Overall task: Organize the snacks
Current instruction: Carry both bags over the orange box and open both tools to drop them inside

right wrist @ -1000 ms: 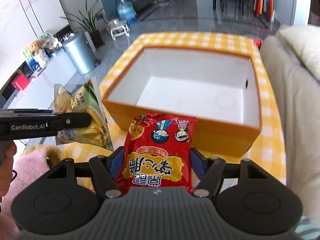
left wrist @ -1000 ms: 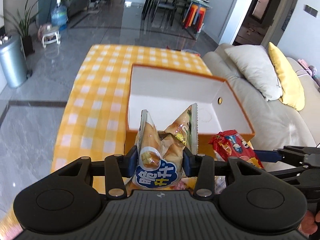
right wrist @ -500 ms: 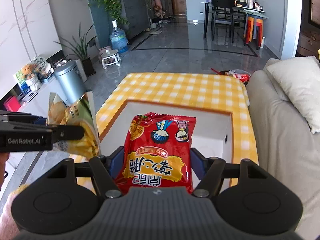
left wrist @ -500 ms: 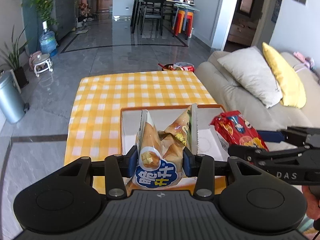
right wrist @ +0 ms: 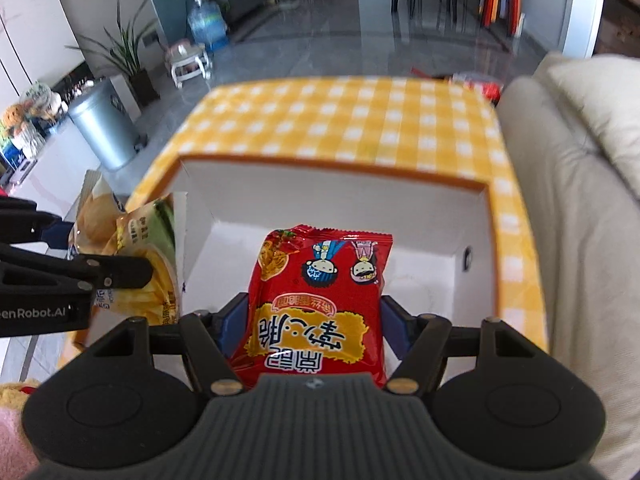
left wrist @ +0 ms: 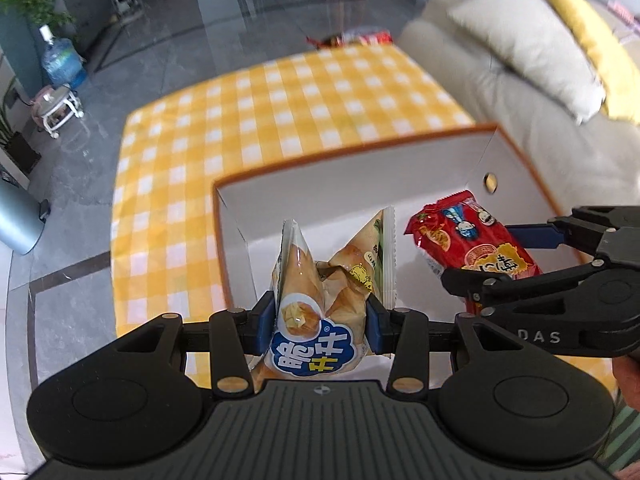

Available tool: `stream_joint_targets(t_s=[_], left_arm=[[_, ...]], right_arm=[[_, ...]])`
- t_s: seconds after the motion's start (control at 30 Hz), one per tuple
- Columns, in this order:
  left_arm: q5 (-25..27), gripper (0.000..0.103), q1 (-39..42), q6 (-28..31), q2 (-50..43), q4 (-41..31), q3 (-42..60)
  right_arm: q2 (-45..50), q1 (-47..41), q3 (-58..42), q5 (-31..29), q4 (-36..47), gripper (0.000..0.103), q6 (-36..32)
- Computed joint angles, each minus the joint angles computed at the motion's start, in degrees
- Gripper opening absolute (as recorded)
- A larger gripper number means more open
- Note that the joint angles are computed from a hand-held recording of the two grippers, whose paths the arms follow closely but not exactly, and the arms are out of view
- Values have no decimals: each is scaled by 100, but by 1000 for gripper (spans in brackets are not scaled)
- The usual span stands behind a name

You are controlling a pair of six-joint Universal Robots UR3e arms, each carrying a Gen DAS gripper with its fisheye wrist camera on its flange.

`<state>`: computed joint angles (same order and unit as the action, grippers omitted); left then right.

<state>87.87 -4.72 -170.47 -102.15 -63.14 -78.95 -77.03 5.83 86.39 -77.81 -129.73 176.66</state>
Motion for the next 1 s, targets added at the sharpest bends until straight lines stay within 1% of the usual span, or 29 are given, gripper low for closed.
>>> stream_joint_targets(t_s=[0.07,0.33,0.43,0.53,0.67,0.8,0.87,0.93,1.0], left_arm=[[123,50,-74,103,-245,-103,176],[232,50,-218,448,-1003,-520,860],[285,49,-280,510,-1248,-728,1144],[342,50,-324,585,-1454,-902,1386],[503,51,-414,599,-1631,-1031,1559],[571,56,-421,494,-1625,-930,1470],[639,60,-434,464,-1602,-828,1411],[696,66,-448,424,-1525,-710,1316],[700,71,-453,439,-1348,-485,1101]], right_arm=[[307,28,-127,25,23,66,10],[1130,149,-519,175,215,66,-52],[1313,168,-643,172,314,67,-138],[1308,73,-686,390,575,67,-313],[1388,182,-877,180,819,67,-430],[1525,261,-1108,60,991,69,-403],[1609,257,-1314,43,1208,70,-398],[1653,280,-1404,19,1257,71,-398],[1551,284,-1251,-31,1144,79,-401]])
